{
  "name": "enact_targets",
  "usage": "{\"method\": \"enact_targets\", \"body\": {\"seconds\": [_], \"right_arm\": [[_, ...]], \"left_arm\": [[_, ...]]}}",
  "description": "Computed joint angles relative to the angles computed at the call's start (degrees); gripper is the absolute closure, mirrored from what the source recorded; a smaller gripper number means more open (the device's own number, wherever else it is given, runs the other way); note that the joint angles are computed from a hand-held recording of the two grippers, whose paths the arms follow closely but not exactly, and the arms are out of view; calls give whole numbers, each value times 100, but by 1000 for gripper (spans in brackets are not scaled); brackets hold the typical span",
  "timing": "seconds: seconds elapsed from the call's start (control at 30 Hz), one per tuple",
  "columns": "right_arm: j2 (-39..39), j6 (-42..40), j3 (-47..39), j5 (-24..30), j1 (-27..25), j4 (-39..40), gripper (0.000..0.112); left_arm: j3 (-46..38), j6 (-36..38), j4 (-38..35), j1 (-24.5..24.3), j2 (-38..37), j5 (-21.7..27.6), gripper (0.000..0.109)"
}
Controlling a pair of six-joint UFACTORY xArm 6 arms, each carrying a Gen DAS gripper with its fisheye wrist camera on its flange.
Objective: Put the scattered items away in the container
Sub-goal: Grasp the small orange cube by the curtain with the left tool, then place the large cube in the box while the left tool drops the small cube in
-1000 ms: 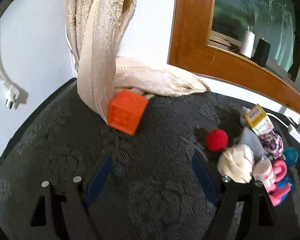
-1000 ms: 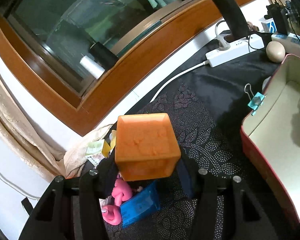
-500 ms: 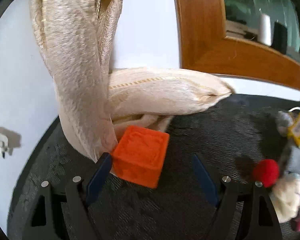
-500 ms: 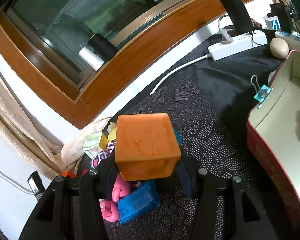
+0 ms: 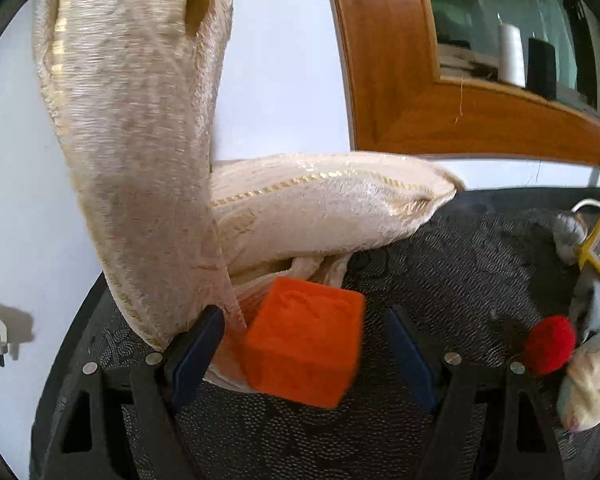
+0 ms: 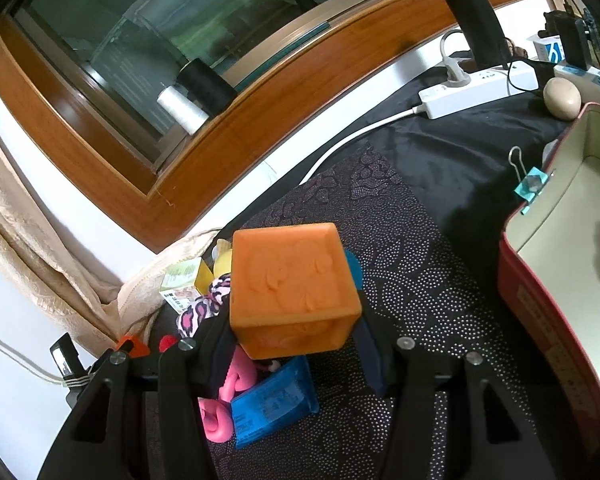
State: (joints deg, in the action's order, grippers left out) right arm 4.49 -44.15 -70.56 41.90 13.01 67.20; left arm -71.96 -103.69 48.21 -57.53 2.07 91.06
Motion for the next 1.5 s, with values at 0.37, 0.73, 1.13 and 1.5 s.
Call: {"method": "enact_targets", "body": {"seconds": [0.37,0.73,1.13,1.5], "right_arm": [[12,16,-19,34,-2,-23,55],[-89,-98,62,13,3,68,55],[-405,-490,281,-177,-77,553,55],[-917,-181,481,-240,-1111,59,55]], "left_arm": [[-234,526,-404,208,355,-108,27],[-451,-482,-373,-127,448,-16,55],[-2668,-338,527,-968,1709,722,55],[-5739,996,1224,-1154,3626,340,55]]}}
